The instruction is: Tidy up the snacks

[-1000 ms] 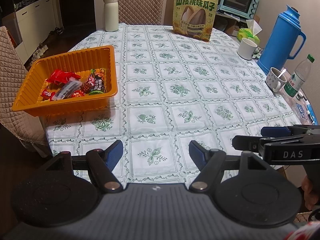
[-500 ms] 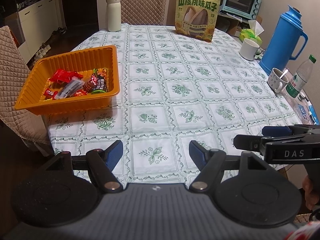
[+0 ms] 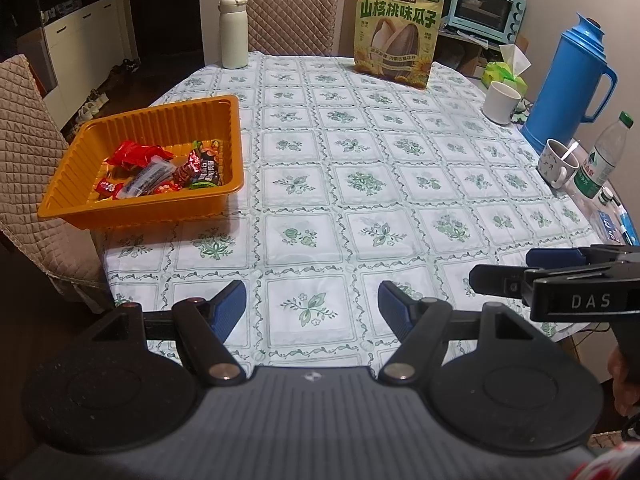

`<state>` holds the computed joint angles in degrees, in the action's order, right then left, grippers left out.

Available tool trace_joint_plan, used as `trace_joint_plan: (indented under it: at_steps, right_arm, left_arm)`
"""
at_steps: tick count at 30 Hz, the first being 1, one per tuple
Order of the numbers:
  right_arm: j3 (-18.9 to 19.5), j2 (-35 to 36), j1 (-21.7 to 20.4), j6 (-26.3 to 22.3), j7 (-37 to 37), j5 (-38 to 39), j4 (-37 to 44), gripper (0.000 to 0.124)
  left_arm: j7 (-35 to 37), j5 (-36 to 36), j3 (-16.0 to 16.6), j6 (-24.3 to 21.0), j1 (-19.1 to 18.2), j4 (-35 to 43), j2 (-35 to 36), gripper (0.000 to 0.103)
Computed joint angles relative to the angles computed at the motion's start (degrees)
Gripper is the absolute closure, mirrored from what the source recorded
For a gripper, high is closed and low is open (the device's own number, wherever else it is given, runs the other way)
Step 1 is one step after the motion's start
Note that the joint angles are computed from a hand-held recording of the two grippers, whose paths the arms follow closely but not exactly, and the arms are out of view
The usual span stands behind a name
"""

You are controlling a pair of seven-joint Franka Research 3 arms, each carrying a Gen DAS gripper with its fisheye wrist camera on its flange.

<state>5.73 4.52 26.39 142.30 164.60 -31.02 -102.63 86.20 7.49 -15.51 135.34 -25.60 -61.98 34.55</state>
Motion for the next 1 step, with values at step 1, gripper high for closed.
trace_joint_plan:
  at_steps: [1]
  right_arm:
    - [0.0,0.0,0.0,0.1,-0.1,0.0,0.0,0.035]
  left_arm:
    - [-0.3,0.1,0.1,-0.4,-0.1,0.2,0.0,0.028]
